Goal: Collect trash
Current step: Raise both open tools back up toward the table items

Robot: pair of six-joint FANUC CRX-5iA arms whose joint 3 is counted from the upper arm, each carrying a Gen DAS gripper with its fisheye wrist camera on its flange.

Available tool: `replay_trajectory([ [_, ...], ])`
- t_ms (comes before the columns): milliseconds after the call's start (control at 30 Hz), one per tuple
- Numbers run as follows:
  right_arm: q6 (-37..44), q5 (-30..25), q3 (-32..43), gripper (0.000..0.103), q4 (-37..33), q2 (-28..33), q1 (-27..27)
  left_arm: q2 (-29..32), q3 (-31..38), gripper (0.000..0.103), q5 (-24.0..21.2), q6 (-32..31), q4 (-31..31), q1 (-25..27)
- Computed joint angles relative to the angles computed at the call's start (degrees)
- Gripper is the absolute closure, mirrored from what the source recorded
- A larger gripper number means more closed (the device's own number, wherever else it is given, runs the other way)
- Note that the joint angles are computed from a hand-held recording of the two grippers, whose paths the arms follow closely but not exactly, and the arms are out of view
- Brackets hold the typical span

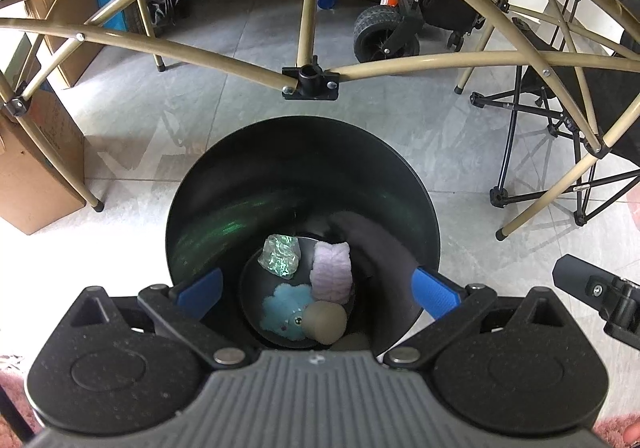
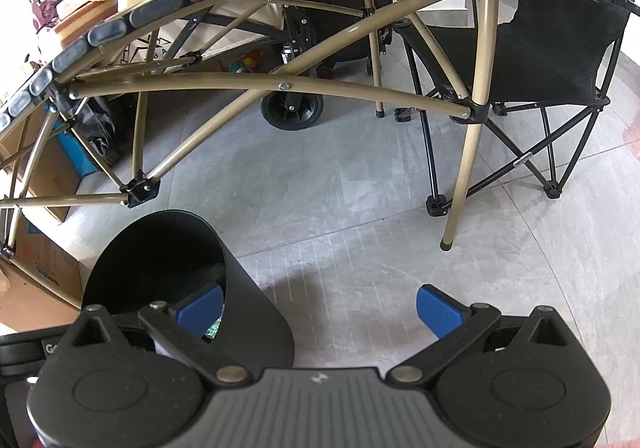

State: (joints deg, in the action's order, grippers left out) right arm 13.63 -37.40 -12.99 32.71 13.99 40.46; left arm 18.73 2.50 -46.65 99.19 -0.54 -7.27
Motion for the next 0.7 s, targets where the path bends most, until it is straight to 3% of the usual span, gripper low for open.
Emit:
replay_trajectory([
  [400, -5.0, 2.9, -3.3, 0.0, 6.1, -2.5, -0.2, -4.7, -3.5, 0.0, 6.1, 0.1, -2.4, -0.5],
  [700, -13.6, 7.5, -8.1, 0.0, 17.2, -5.7, -1.3, -10.1, -6.8, 0.0, 12.9, 0.5, -5.0, -0.5],
])
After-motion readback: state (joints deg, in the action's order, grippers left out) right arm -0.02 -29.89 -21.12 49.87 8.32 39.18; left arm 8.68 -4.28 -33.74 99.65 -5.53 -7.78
